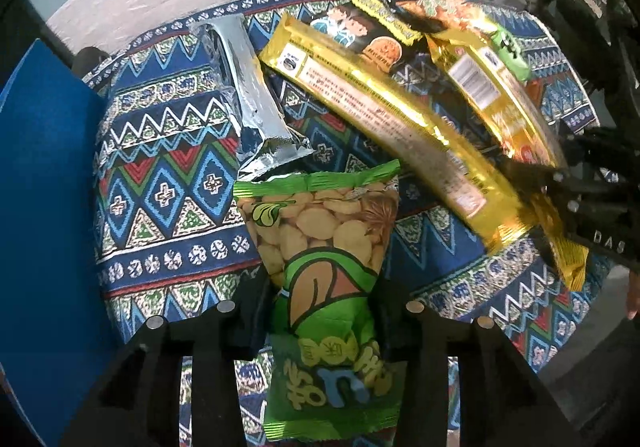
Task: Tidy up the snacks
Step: 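Lift the green bag and gold bar and carry both over the box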
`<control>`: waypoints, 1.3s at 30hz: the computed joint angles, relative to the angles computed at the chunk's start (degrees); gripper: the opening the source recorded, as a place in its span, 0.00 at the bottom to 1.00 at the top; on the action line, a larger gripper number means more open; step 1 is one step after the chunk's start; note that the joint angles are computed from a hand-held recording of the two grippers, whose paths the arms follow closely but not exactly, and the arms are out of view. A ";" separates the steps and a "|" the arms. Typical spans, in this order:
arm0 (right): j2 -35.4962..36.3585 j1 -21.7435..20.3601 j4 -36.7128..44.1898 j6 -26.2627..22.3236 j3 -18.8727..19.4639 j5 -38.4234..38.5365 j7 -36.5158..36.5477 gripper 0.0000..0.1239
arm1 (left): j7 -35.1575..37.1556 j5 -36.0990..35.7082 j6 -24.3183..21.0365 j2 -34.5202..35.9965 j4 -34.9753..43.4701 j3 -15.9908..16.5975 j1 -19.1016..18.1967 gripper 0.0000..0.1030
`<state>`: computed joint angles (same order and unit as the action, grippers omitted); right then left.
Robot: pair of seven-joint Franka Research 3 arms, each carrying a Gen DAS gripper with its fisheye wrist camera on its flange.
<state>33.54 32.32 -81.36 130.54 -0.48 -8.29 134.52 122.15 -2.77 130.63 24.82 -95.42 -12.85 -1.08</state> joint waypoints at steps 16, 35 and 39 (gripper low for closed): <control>-9.64 1.26 -8.07 0.01 1.59 -3.67 5.69 0.26 | 6.75 -4.66 3.62 -8.25 -7.12 -0.11 1.46 0.41; -3.54 2.74 6.02 -1.73 1.04 -4.96 4.10 0.26 | 14.46 -12.29 7.19 -14.42 -9.02 2.26 2.71 0.41; -0.73 3.20 11.14 -3.08 0.64 -4.57 2.79 0.26 | 15.38 -13.14 8.91 -14.59 -8.38 2.53 3.16 0.40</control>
<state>32.81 35.52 -70.22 127.46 0.16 -12.87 137.30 137.54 -15.92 139.54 10.23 -103.80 -10.32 2.07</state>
